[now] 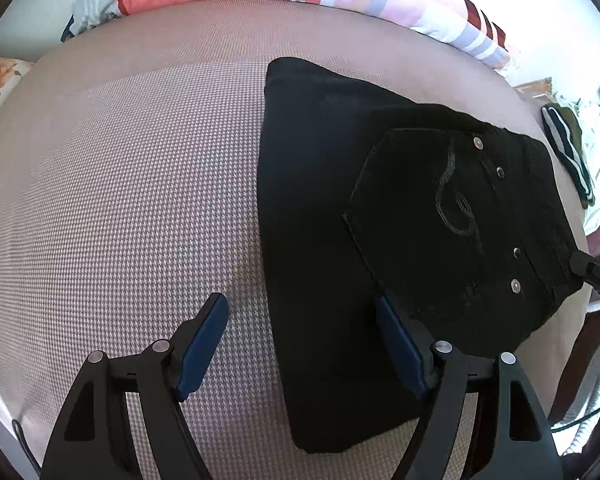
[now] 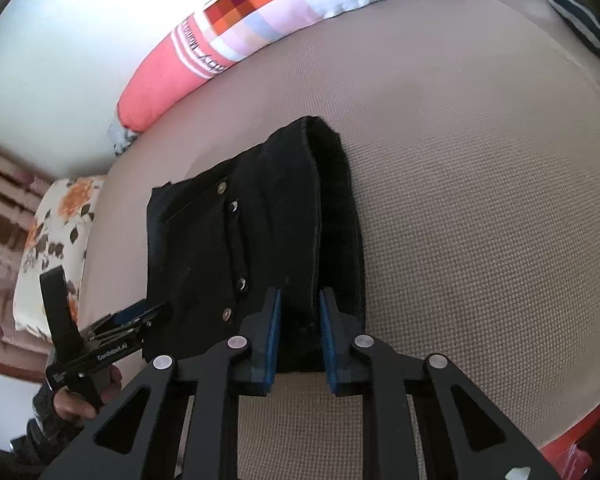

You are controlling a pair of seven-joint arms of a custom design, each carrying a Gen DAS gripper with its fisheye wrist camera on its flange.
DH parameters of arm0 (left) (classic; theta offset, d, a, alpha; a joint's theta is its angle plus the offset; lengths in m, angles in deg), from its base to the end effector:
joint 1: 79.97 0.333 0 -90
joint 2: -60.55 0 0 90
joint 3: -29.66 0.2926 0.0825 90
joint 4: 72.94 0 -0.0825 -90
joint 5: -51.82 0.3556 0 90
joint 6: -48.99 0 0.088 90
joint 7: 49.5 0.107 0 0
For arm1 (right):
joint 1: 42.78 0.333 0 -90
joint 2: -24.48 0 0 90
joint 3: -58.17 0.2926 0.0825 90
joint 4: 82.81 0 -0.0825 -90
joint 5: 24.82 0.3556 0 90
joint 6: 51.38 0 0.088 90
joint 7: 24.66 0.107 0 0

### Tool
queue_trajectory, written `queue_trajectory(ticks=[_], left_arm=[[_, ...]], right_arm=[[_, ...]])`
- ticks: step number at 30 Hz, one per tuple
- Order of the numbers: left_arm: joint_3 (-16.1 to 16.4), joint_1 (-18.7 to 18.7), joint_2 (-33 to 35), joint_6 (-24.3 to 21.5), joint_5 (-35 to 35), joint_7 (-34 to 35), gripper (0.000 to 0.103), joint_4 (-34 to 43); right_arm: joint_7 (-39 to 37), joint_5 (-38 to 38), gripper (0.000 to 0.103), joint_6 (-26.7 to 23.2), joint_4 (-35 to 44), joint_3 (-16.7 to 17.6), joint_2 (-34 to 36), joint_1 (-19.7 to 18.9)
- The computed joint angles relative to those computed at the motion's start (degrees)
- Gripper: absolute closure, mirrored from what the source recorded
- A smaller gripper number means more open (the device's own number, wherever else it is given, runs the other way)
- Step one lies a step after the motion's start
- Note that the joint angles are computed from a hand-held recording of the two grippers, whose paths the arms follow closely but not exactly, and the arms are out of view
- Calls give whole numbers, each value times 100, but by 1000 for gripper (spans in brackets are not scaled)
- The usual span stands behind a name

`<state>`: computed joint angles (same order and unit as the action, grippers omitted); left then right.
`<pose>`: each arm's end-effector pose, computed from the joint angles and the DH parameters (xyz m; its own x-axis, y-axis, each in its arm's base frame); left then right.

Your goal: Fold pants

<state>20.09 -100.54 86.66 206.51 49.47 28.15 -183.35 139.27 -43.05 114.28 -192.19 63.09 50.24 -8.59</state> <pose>0.5478 -0.3073 0.2932 -0.2678 -0.9473 0.1759 -0.9229 0.1997 -0.3292 0.4873 0.4136 0.3189 -0.2360 -0.8785 -0.4154 -0.8699 0.3815 -0.3126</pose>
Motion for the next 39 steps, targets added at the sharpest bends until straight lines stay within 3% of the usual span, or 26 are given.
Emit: queue_trajectory(ticks=[5,12,21,34,39], left_arm=[[50,-76,-23,18,79,-108,26,-31],[53,-94,-56,-47,168,-89,26,-37],[165,-305,-10,59,508,-217,26,-40],[114,-265,137,131,391,-267,24,74],[-106,-8,11,257,24,-9,24,-147]], right_arm=[[-64,117,90,-213,110,56,116,-47],[492,-299,94,-807,175,-154,-83,311],[488,-288,94,-1107,169,102,-41,153],[553,-17,90,-684,-11,92,-29,42],[540,-22,85,-778,50,81,-25,54]])
